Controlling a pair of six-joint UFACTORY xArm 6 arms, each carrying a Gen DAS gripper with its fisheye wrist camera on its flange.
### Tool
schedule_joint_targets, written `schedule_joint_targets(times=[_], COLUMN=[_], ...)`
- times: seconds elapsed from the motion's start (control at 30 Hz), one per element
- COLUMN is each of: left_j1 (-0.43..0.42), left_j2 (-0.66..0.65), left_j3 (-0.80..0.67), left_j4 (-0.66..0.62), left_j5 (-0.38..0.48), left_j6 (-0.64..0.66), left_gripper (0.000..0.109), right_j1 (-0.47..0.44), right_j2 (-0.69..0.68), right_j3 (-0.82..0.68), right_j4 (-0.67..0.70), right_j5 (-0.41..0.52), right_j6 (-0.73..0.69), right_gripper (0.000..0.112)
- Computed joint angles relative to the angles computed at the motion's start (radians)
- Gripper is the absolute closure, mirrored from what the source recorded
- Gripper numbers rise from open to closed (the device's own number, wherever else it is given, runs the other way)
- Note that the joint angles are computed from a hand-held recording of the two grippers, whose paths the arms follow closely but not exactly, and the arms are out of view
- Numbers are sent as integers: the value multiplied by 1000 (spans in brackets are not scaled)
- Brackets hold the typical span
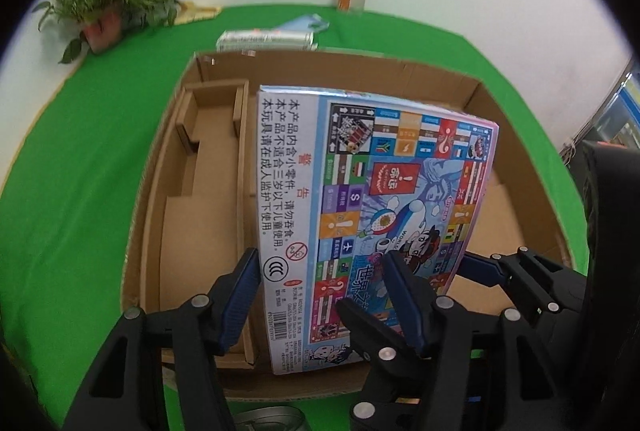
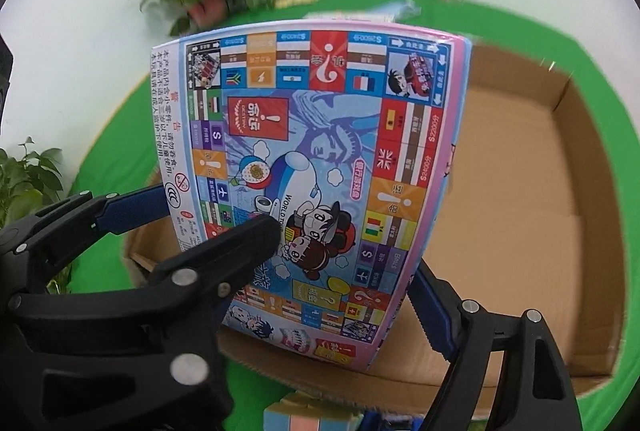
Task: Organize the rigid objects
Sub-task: 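Carry the board game over the box and lower it inside, then release the board game and pull the right tool back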
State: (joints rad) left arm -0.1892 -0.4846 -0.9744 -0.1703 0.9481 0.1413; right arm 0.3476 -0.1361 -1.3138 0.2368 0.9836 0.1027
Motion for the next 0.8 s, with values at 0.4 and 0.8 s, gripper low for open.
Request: schedule_joint_targets(times=[0.4, 0.8], left_j1=[51, 249], left_j2=[-8, -498], left_j3=[31, 314], left_j4=[-46, -369], left_j5=[-13, -217], left_j6=[84, 424], left_gripper=[78, 24], right_j1=[-12, -11], right_j2=[58, -258], right_j3=[74, 335], right_j4=[68, -164], right_j5=[-14, -229], right_j6=[-18, 139], right_gripper=[49, 13])
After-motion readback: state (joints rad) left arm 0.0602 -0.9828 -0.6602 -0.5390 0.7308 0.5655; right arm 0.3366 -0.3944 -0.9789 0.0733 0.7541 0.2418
